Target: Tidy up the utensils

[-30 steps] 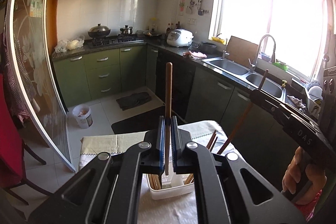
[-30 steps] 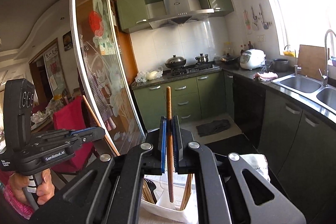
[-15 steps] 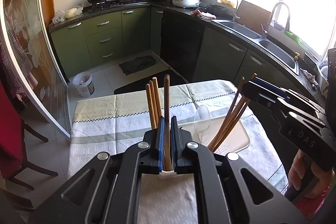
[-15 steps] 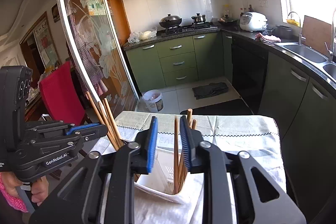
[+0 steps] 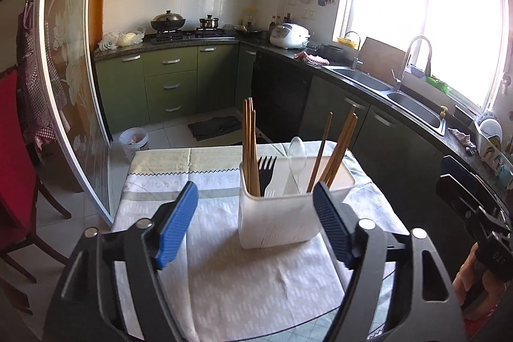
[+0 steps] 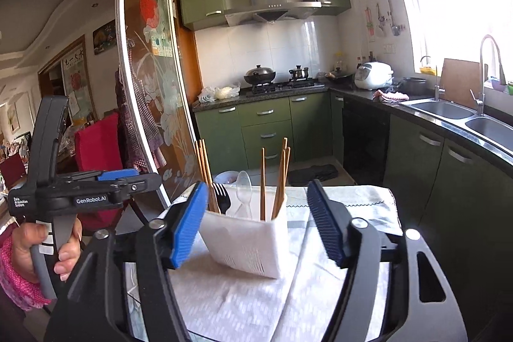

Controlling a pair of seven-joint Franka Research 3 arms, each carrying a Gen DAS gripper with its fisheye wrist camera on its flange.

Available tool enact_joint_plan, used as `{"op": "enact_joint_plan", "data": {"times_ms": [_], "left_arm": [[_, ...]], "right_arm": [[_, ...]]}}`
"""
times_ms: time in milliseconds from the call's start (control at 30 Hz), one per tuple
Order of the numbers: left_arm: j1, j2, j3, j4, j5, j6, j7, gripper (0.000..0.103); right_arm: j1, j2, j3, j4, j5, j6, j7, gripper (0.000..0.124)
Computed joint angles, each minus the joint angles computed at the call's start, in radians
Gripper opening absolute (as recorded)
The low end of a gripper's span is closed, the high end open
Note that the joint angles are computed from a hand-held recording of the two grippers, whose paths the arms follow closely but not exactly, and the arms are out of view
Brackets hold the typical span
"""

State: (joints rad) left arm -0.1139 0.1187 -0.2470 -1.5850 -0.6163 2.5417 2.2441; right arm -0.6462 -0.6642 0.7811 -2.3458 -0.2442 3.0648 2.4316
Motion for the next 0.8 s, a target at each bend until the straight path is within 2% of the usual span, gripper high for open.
{"op": "enact_joint_plan", "data": {"times_ms": [67,133,200,433,633,700,800], "left_arm": [[0.009,-0.082,-0.002,-0.135,-0.107,0.082,0.097,0.087],[-0.011,-0.153,0.017,-0.245,-0.206,0.158,0.203,0.093],[-0.041,-0.211,0.046,-0.327,-0.299,0.2,0.294,0.096],[-0.163,-0.383,0.154,-0.531,-0.487,0.299,0.471,0.096],[-0.238,-0.464,0.235,-0.613,-0.527,0.311,0.48,0.096],[-0.243,-0.471,0.244,-0.625,-0.499,0.308,0.461,0.096],[-0.264,-0.482,0.252,-0.652,-0.476,0.349,0.462,0.096]], "right_arm": [[0.005,-0.093,0.024,-0.077,0.008,0.007,0.037,0.084],[0.036,-0.163,0.031,-0.147,0.036,0.024,0.064,0.094],[0.071,-0.227,0.037,-0.202,0.067,0.036,0.083,0.098],[0.208,-0.406,0.039,-0.288,0.116,-0.034,0.088,0.098],[0.273,-0.423,0.022,-0.266,0.108,-0.131,0.103,0.098],[0.277,-0.421,0.02,-0.253,0.092,-0.172,0.108,0.098],[0.274,-0.419,0.021,-0.238,0.063,-0.208,0.123,0.098]]}}
